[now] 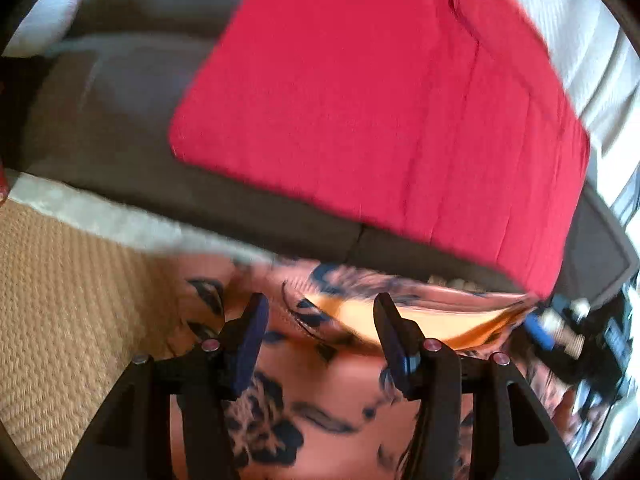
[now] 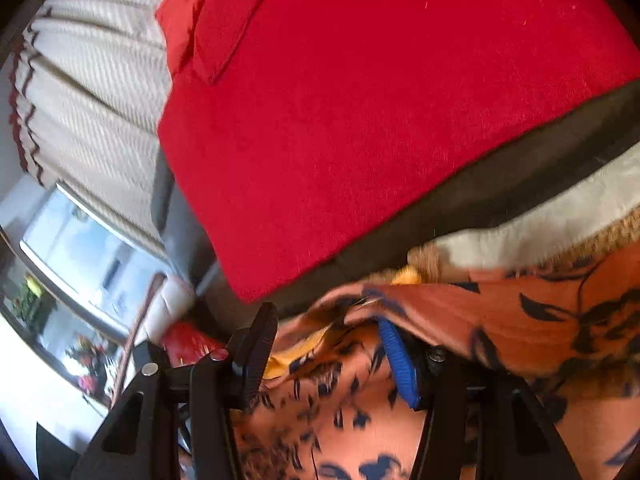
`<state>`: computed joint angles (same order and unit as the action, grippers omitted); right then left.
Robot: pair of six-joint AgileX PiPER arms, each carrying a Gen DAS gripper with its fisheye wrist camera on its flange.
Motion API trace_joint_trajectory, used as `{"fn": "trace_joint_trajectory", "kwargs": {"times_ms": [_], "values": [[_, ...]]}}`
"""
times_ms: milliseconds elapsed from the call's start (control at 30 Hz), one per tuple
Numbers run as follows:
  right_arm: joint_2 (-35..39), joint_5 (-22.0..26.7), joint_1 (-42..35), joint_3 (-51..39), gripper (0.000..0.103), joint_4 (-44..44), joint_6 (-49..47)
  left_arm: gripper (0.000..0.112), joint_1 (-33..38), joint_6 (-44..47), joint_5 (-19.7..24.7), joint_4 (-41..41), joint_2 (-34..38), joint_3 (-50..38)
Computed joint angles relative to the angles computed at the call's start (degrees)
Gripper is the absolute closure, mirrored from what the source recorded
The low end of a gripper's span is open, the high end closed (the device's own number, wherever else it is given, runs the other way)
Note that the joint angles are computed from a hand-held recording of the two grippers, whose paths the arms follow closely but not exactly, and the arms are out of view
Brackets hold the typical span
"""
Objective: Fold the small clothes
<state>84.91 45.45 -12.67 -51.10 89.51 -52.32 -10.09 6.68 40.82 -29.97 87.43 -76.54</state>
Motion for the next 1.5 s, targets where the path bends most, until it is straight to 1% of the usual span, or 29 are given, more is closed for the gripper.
{"fn": "trace_joint_trajectory", "kwargs": {"times_ms": [100,133,200,300,333,367,433,467,500,533,633,733,800,833,867,900,933,967,1000,1067,1100,1167,1233,1267,1300,1333,1367,1433,1500], "values": [[0.2,-0.7,-0.5,0.7,0.046,4.1,-2.6,0.055,1.3,0.1,0.5,-2.4,0.2,-0.5],[0.2,-0.1,-1.1,0.9,0.046,4.3,-2.7,0.055,2.4,1.0,2.5,-2.6,-0.5,-0.7],[-0.6,-0.7,-1.3,0.8,0.046,2.1,-0.7,0.055,1.5,-0.5,3.9,0.6,-1.2,-1.2],[-3.3,-2.7,0.0,0.3,0.046,-3.8,4.4,0.055,-2.4,-3.2,3.3,4.2,-2.6,-0.9],[-4.3,-2.9,0.0,0.6,0.046,-5.0,5.4,0.054,-4.2,-4.7,3.4,6.1,-3.7,-0.8],[-5.9,-2.9,0.3,1.2,0.046,-5.8,6.6,0.051,-6.9,-6.9,1.8,8.5,-3.6,-0.4],[-9.2,-3.7,1.1,2.2,0.046,-9.7,10.7,0.041,-11.1,-12.0,1.6,15.1,-5.3,-0.2],[-11.6,-5.5,2.6,2.7,0.046,-14.2,14.6,0.035,-14.2,-16.5,1.0,20.5,-6.3,0.3],[-13.1,-6.6,3.9,3.0,0.046,-18.1,18.0,0.032,-16.1,-19.3,0.5,23.6,-6.8,0.7],[-14.5,-7.2,4.9,3.4,0.046,-21.8,21.3,0.031,-18.3,-22.1,0.7,26.4,-7.3,1.3],[-17.3,-7.8,7.2,4.2,0.046,-30.9,30.7,0.031,-21.5,-27.1,2.5,31.1,-6.3,1.1],[-20.0,-6.9,6.7,6.2,0.046,-33.3,34.7,0.031,-25.1,-34.5,4.3,38.0,-5.5,2.5],[-21.5,-7.7,7.7,6.5,0.046,-36.7,38.3,0.031,-27.3,-40.0,6.7,43.0,-4.0,3.3],[-22.2,-8.7,8.6,6.9,0.045,-39.2,40.3,0.031,-27.6,-41.1,8.7,43.6,-2.6,3.2],[-22.4,-10.0,10.1,7.4,0.044,-43.8,44.6,0.032,-28.3,-42.2,9.6,45.1,-1.7,3.9],[-22.1,-10.8,11.3,7.8,0.044,-48.3,48.6,0.032,-29.9,-44.2,8.8,48.5,-2.1,5.3],[-20.9,-11.0,11.8,8.3,0.043,-51.1,50.9,0.032,-32.1,-45.5,10.3,52.3,-1.7,5.2],[-19.5,-10.4,11.9,8.9,0.044,-51.7,50.8,0.032,-34.3,-45.7,12.9,54.9,-0.8,4.6],[-20.0,-11.5,12.5,9.7,0.046,-52.3,49.3,0.032,-35.3,-45.9,13.5,55.8,-1.0,5.2],[-18.8,-8.2,13.4,7.2,0.05,-57.6,51.6,0.032,-34.9,-45.4,13.0,54.4,-2.0,6.3],[-18.8,-7.0,13.1,6.9,0.052,-57.8,51.8,0.032,-34.6,-44.4,13.0,53.3,-2.4,6.5],[-18.6,-4.0,10.1,7.0,0.059,-55.0,48.6,0.032,-34.0,-41.7,13.7,51.1,-3.3,6.9],[-18.4,-1.0,6.7,7.3,0.069,-52.1,44.1,0.032,-33.8,-40.3,13.8,50.4,-5.0,8.5],[-18.5,0.4,5.0,7.7,0.07,-50.3,41.5,0.032,-34.1,-40.5,13.3,50.3,-5.9,9.8],[-18.5,2.2,2.7,8.2,0.074,-48.2,38.6,0.033,-34.2,-40.5,13.2,49.9,-6.9,11.0],[-18.3,3.6,1.0,8.3,0.08,-47.0,36.9,0.033,-34.7,-41.0,13.2,49.6,-5.8,10.3],[-18.2,5.9,-1.7,8.8,0.081,-45.2,34.3,0.033,-34.9,-41.1,13.3,49.4,-6.4,10.8],[-17.3,10.0,-5.9,8.9,0.09,-42.7,30.0,0.033,-36.1,-42.6,13.3,49.5,-7.8,12.4],[-16.2,16.0,-11.8,10.1,0.096,-39.8,25.4,0.034,-37.0,-43.7,12.5,48.6,-9.6,14.7]]}}
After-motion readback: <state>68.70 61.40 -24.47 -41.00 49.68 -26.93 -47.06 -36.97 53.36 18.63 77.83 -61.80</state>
